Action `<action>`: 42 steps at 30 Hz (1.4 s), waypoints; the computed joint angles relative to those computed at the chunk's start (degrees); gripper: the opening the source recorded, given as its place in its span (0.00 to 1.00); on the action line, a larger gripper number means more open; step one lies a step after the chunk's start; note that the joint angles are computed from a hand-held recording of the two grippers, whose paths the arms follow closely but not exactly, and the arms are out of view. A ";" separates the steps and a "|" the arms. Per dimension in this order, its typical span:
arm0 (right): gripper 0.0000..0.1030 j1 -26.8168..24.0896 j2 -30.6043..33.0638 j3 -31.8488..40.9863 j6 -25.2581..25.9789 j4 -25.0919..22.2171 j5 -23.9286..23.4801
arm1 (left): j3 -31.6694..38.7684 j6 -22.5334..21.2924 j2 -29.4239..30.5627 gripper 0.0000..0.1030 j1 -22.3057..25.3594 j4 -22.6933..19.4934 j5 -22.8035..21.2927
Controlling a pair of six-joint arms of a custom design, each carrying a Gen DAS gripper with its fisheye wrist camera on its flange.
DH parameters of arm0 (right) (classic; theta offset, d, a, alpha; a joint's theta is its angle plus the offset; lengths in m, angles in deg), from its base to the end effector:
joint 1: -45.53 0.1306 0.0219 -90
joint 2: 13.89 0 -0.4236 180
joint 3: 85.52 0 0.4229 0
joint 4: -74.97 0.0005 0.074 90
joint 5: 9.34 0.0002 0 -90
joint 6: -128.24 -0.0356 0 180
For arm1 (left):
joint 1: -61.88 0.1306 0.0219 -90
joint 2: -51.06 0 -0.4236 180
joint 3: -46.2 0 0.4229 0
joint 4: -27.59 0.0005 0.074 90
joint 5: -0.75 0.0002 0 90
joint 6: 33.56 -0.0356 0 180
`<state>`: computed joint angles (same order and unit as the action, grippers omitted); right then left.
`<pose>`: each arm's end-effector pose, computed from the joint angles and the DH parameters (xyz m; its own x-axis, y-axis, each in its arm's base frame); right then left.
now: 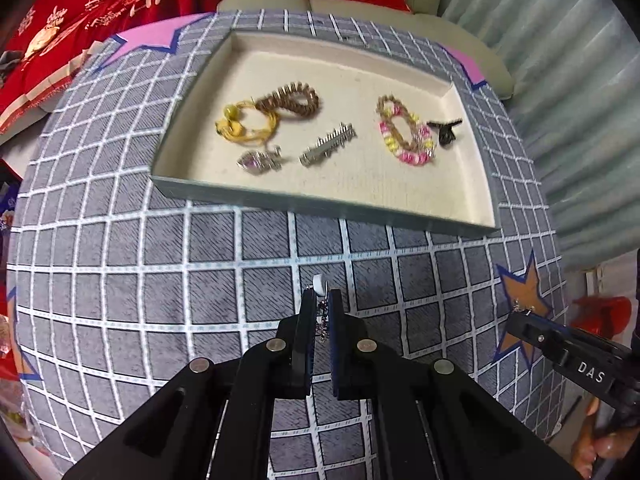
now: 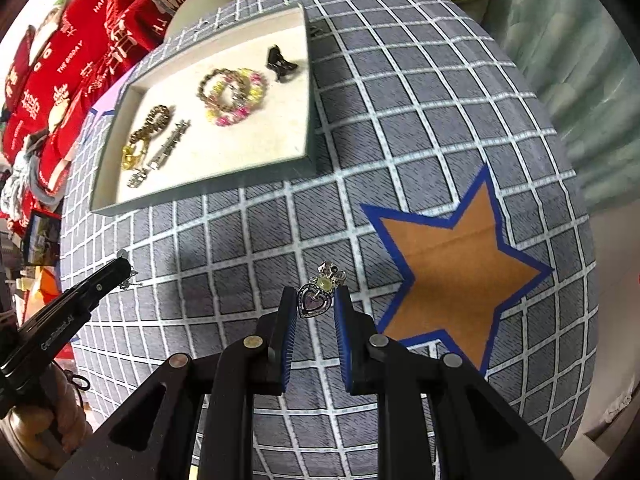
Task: Organize jewelry
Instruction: 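Carry both silver charms over the tray with both tools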
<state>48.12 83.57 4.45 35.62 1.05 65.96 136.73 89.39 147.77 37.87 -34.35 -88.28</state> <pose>0.5113 0.0317 0.3882 -0.9905 -0.0005 -0.1377 -0.0363 0.9656 0.2575 0.4860 -0.2177 0.4040 -0.9357 -0.1785 -0.3042 -0.1148 0.9696 -0.2159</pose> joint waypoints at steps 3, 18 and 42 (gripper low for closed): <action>0.20 0.32 0.44 1.39 0.02 -0.16 -0.68 | 0.57 -0.46 -0.68 0.15 0.66 -0.15 -0.43; 0.20 1.84 3.35 8.17 0.95 -1.42 -2.42 | 5.19 -1.32 0.51 0.15 2.00 -0.40 -2.14; 0.19 2.84 15.08 22.74 3.28 -3.94 -5.32 | 14.09 -4.02 8.56 0.15 4.83 -1.36 -3.18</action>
<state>50.96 98.65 27.19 38.90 -2.89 60.64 150.83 85.37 156.33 42.69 -35.71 -91.47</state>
